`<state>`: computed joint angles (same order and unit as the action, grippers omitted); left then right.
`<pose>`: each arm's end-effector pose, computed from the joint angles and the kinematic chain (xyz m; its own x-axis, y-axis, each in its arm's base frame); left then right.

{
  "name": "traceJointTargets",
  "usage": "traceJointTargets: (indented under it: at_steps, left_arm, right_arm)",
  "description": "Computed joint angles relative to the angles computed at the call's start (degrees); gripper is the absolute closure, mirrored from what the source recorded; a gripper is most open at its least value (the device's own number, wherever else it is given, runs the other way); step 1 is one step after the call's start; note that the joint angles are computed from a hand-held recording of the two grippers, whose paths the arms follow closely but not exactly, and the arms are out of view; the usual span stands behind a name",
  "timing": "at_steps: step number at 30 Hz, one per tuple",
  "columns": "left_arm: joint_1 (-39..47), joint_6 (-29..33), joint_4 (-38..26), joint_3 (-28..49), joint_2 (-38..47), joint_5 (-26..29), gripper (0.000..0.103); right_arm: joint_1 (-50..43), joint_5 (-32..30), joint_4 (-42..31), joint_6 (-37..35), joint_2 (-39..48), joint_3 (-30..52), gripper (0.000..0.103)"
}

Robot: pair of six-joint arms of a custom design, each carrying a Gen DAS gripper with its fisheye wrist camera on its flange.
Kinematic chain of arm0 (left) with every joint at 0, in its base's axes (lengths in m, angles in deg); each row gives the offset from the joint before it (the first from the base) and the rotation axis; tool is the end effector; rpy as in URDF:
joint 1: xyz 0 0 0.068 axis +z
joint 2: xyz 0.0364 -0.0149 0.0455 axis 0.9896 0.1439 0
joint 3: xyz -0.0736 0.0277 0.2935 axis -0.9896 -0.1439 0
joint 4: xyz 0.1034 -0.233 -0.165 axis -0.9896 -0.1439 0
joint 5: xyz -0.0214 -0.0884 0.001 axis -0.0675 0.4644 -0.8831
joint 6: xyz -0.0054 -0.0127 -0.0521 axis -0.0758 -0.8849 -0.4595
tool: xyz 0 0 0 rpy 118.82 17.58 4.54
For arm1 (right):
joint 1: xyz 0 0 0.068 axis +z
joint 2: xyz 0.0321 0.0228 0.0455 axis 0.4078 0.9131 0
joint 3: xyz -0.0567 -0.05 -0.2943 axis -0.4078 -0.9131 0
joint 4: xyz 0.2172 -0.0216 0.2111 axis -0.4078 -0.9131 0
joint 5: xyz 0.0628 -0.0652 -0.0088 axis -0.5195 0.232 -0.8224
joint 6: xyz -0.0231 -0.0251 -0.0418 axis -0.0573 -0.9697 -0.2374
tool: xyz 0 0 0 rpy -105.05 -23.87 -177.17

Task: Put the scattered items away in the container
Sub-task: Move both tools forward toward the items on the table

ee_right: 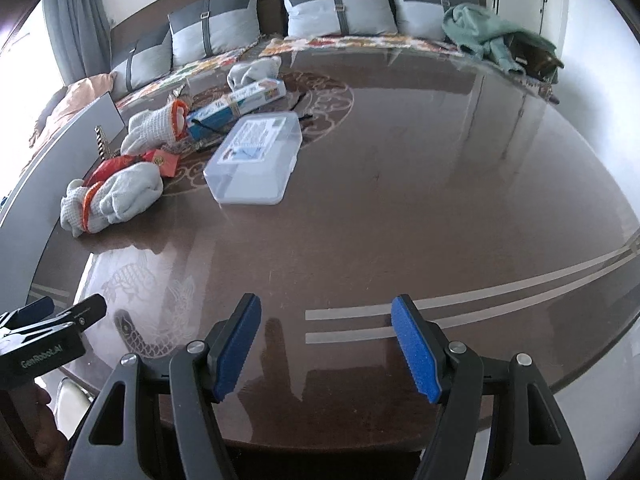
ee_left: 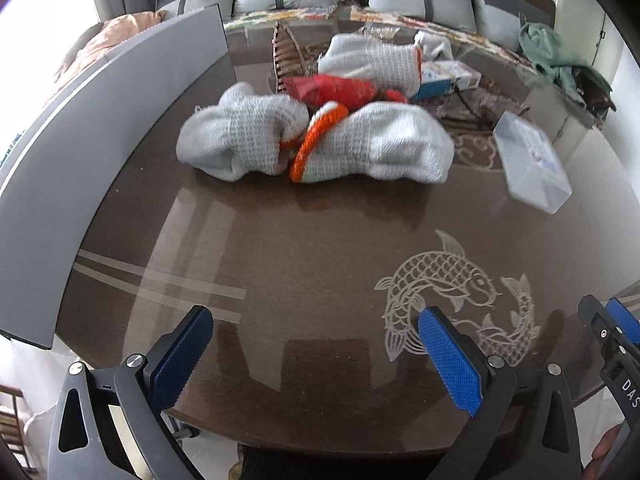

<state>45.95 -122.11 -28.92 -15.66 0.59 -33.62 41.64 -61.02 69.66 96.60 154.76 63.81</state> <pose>0.1745 -0.1094 0.0778 -0.8669 -0.1957 -0.4585 -0.2407 0.9697 0.0411 0.1836 0.0554 0.0917 -0.8298 -0.0073 -0.5580 -0.0600 0.9953 0.0762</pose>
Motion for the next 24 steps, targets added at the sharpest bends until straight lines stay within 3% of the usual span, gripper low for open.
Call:
traceJointTargets:
  at_steps: [5,10,24]
  left_arm:
    - [0.8,0.0,1.6,-1.0,-0.5,0.9,0.0]
    - [1.2,0.2,2.6,-1.8,-1.1,1.4,0.0]
    - [1.4,0.5,3.6,-2.0,-0.8,1.3,0.0]
  right_arm:
    - [0.3,1.0,0.5,0.1,1.2,0.2,0.034]
    - [3.8,5.7,0.2,0.9,3.6,1.3,0.033]
    - [3.8,5.6,-0.5,0.9,3.2,1.2,0.033]
